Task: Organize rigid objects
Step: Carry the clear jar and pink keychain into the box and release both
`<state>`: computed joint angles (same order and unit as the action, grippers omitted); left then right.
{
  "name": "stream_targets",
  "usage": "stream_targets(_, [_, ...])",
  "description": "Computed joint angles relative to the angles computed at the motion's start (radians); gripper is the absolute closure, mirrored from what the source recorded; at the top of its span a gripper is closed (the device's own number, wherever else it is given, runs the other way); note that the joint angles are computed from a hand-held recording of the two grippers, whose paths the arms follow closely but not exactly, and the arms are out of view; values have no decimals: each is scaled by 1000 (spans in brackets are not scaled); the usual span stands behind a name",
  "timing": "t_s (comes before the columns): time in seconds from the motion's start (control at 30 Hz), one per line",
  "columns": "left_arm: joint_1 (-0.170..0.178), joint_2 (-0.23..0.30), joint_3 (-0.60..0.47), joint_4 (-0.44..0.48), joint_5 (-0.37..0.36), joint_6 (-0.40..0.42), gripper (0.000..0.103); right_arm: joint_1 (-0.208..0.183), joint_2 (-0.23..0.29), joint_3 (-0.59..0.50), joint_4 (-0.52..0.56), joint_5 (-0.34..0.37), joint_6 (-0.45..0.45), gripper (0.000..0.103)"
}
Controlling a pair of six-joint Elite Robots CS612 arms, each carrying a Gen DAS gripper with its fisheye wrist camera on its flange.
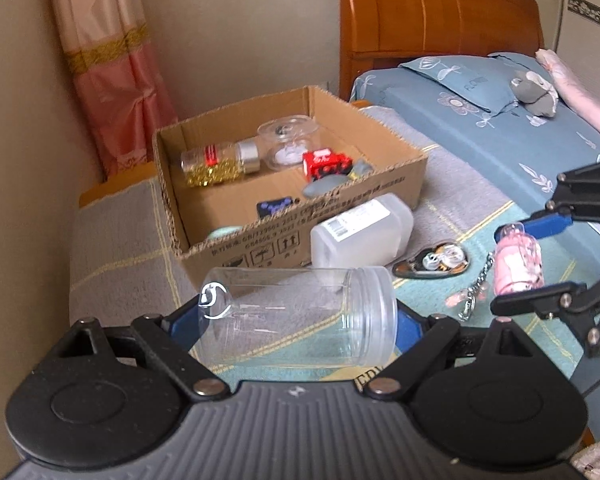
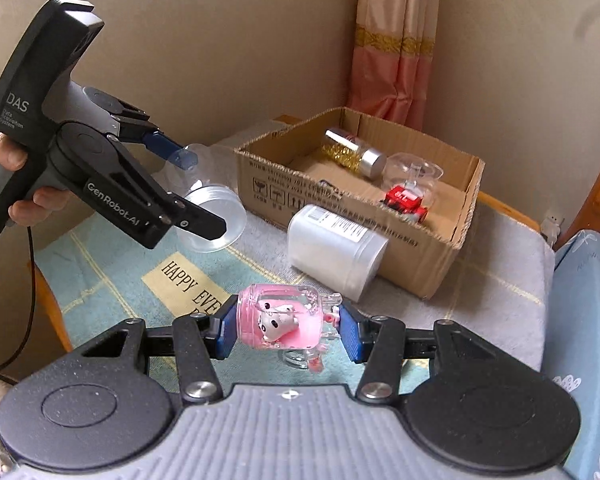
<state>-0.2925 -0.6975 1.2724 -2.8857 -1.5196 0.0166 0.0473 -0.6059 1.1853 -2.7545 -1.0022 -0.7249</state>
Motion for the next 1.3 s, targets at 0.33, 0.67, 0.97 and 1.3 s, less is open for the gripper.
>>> stream_targets(0.33, [12,26,-100,22,-31,-1,12,-14,6,-66,-5,34,40,47])
stream_targets(0.67, [28,131,-302,94,-8,-23,12,-13,63,-209,-10,25,85,47])
stream_targets(0.97, [35,237,-470,195,6,-103,12,-4,132,-360,50,14,100,47])
stream_targets(1.3, [46,232,-453,197,7,-177,10,4,177,-454,102,-2,108,47])
